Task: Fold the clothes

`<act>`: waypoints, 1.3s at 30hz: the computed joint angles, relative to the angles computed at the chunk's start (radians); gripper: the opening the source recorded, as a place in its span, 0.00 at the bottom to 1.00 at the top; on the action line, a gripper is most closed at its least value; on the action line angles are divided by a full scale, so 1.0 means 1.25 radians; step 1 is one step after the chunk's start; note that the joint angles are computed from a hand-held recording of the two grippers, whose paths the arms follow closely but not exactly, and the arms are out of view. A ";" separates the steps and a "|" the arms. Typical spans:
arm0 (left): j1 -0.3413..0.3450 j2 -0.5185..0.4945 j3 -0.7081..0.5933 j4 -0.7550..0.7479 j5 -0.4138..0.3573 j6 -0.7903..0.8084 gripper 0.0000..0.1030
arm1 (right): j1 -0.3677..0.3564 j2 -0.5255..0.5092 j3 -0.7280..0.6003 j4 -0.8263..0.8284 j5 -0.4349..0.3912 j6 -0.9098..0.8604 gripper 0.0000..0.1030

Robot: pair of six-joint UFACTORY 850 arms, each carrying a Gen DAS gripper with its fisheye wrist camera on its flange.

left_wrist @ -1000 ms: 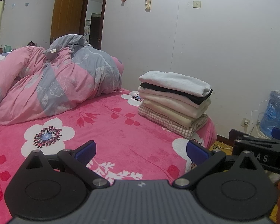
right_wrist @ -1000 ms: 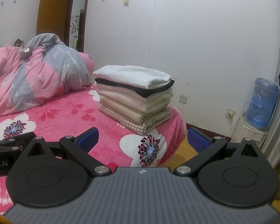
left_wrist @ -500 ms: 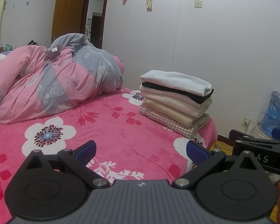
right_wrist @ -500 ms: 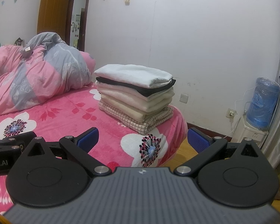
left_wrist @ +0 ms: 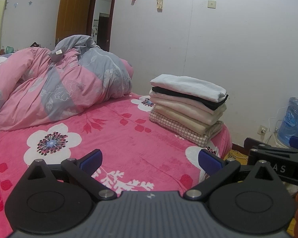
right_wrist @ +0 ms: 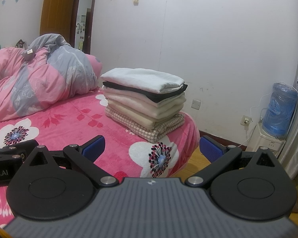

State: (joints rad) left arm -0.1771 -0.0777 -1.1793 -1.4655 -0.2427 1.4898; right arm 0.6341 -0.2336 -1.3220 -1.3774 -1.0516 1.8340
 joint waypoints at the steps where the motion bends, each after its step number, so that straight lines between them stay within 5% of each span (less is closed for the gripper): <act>1: 0.000 0.000 0.000 0.000 0.000 0.000 1.00 | 0.000 0.000 0.001 0.000 0.000 0.000 0.99; 39: 0.001 0.003 0.003 -0.011 0.002 0.012 1.00 | 0.003 -0.001 -0.001 0.003 -0.001 0.003 0.99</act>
State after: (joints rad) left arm -0.1755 -0.0742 -1.1752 -1.4789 -0.2406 1.5049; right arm 0.6378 -0.2351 -1.3234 -1.3741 -1.0524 1.8375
